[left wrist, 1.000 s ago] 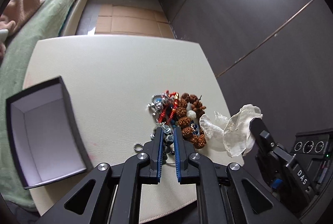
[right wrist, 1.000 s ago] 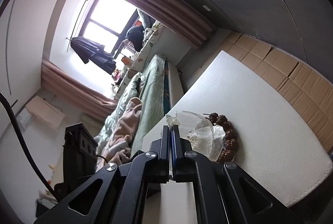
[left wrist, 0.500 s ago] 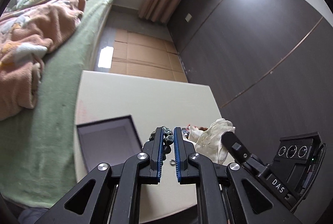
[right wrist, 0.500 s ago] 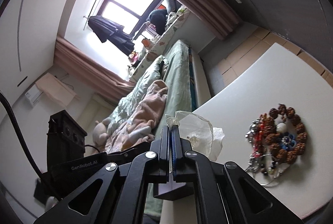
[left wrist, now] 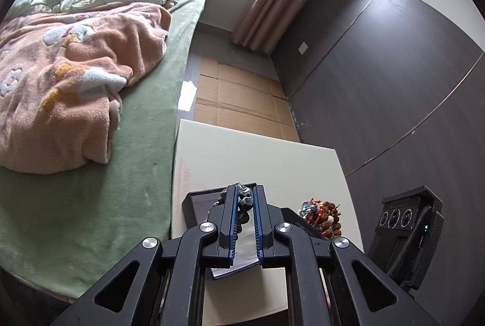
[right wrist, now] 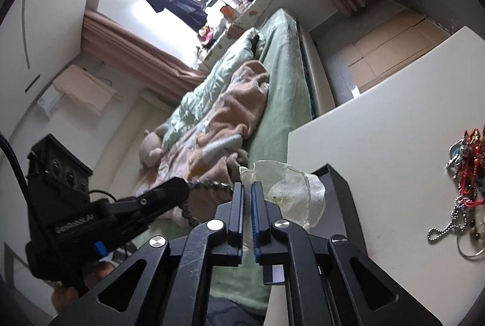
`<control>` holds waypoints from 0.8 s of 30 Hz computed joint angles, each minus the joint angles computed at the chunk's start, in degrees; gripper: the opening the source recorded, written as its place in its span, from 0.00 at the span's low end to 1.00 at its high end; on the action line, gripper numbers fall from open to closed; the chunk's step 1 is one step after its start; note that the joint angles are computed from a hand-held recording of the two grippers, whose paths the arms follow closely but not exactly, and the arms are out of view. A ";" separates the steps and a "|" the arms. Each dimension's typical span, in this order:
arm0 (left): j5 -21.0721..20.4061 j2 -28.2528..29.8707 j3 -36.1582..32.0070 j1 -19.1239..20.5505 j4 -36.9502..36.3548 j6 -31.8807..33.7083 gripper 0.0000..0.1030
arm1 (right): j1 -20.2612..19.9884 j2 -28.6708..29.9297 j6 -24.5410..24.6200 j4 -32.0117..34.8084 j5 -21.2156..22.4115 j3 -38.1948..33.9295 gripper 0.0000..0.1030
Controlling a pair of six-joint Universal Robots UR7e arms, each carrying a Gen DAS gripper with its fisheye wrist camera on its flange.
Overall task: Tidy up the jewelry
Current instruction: 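Put the tissue in the black box with the right gripper while the left lowers the grey bracelet in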
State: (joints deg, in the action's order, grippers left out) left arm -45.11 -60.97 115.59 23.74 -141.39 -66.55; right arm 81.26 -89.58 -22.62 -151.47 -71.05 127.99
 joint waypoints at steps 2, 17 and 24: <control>-0.56 0.15 0.37 -0.13 -0.33 -0.13 0.10 | 0.68 0.76 0.60 -0.63 -2.66 0.07 0.77; -6.18 7.40 -2.09 2.31 -4.47 3.61 0.10 | -9.84 -9.05 1.14 -1.61 0.77 2.39 0.85; -7.18 7.29 -3.14 4.85 5.72 -2.39 0.10 | -14.90 -10.49 -1.09 -0.88 3.69 2.33 0.85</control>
State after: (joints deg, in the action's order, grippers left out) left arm -52.29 -53.67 112.45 28.59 -135.67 -68.94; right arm 66.36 -100.07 -23.71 -152.35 -67.36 130.32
